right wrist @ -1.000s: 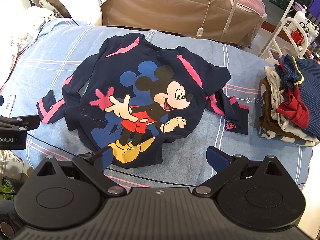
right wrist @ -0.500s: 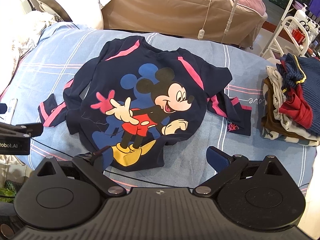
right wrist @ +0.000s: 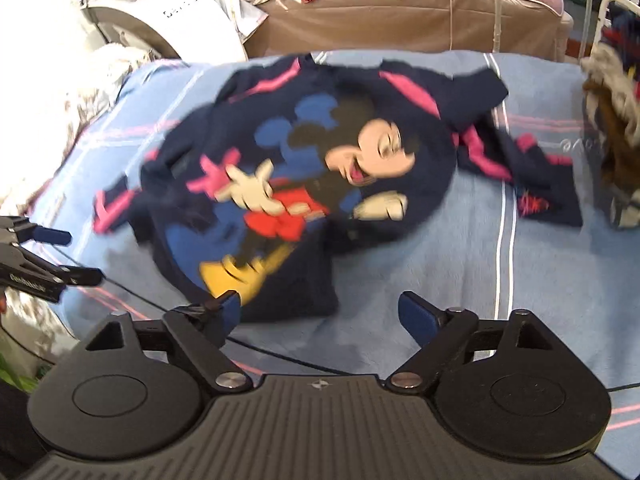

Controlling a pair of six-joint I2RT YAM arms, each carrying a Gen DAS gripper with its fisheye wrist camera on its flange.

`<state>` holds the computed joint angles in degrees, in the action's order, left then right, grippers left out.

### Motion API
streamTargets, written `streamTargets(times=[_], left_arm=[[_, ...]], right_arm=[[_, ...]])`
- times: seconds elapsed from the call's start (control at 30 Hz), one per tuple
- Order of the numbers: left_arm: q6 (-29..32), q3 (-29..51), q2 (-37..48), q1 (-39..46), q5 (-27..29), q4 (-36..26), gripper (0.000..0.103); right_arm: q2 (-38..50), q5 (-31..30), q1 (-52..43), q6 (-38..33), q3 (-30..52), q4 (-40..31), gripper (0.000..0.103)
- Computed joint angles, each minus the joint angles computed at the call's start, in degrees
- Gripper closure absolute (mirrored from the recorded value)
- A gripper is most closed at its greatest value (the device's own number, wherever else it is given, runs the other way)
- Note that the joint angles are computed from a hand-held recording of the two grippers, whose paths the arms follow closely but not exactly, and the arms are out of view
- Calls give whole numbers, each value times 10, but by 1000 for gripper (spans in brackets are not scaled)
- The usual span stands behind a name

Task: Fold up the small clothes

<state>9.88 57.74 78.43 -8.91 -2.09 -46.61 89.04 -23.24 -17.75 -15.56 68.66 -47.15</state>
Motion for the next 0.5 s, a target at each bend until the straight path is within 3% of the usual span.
streamTargets(times=[0.1,0.17,0.23,0.33,0.43,0.5], left_arm=[[76,-82,0,45,1,110,1],[162,-119,13,92,56,193,2],[214,-114,55,125,115,234,2],[248,-35,150,150,213,205,7],[269,26,220,152,254,173,12],[268,75,266,148,280,128,26]], right_arm=[[8,-27,-3,-68,-61,75,0],[18,-37,1,-126,-86,124,0],[40,-54,6,-205,-96,165,0],[87,-56,4,-310,-72,155,1],[129,-59,3,-358,-32,128,4],[148,-61,7,-371,-13,114,5]])
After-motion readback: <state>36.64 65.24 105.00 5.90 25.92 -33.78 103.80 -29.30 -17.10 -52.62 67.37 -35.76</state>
